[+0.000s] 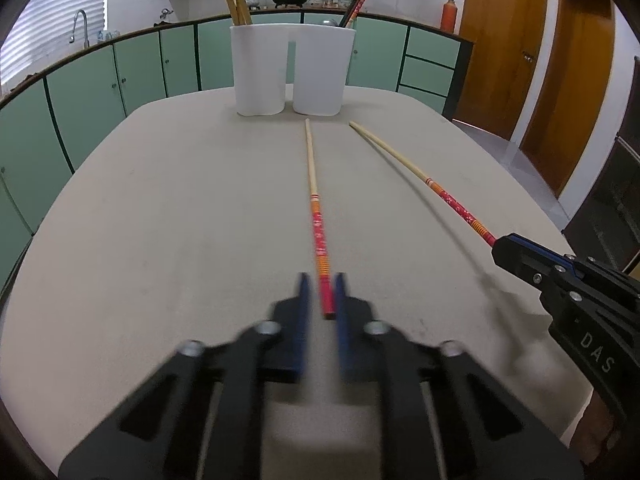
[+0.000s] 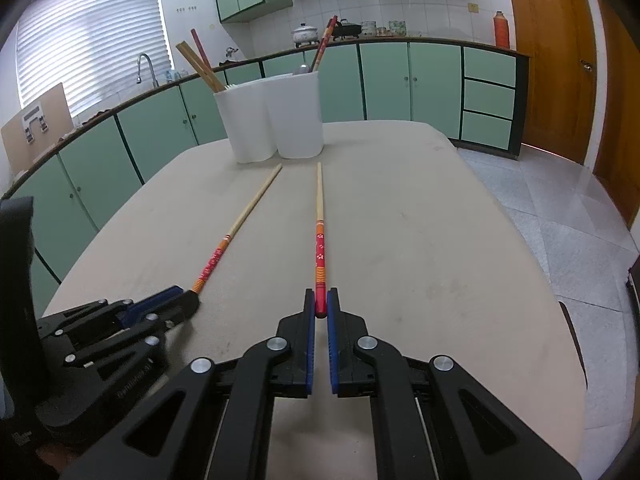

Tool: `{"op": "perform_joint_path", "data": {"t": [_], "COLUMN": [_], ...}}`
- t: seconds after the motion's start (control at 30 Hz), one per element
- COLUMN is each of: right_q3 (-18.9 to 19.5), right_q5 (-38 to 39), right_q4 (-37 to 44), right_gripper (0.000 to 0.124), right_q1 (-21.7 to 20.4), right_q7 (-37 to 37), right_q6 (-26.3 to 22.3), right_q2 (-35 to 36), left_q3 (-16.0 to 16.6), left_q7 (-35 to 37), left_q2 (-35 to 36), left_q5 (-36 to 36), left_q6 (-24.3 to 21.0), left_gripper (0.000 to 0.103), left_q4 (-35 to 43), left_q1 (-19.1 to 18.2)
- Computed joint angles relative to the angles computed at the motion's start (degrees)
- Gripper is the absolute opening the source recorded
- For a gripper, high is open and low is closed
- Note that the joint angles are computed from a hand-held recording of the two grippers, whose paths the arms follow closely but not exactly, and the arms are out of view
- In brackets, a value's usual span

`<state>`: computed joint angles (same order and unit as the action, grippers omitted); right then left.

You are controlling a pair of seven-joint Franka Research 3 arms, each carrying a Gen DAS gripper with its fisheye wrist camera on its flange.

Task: Organize utensils
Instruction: 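Grasp one red-patterned chopstick with the right tool while the left tool grasps the other, then lift both red-patterned chopsticks and lower them into the white holder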

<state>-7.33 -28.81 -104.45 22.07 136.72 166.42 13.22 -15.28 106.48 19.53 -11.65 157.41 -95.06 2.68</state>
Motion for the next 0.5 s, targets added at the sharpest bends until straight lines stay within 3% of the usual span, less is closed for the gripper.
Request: {"op": "perform_joint_path", "data": {"t": [0.2,0.5], "right_q3": [-0.20,-0.37], "right_q5": [-0.53,-3.68], "right_q4": [0.25,1.34], "right_gripper": [0.006,0.006], "right_q1": [0.16,0.07], "right_q7": [0.01,1.32], "right_q6": [-0.15,0.54], "right_q2": [-0.12,-1.00], "left_q3": [-0.53,1.02], "left_q7": [1.48,2.13], "left_q2": [-0.24,-3.07], "left_q5": [-1.77,1.13], "left_q6": [-1.03,2.99], "left_gripper": [0.005,0.005], "left_q4": [0.63,-0.53], "left_q1": [0.84,0.01]}}
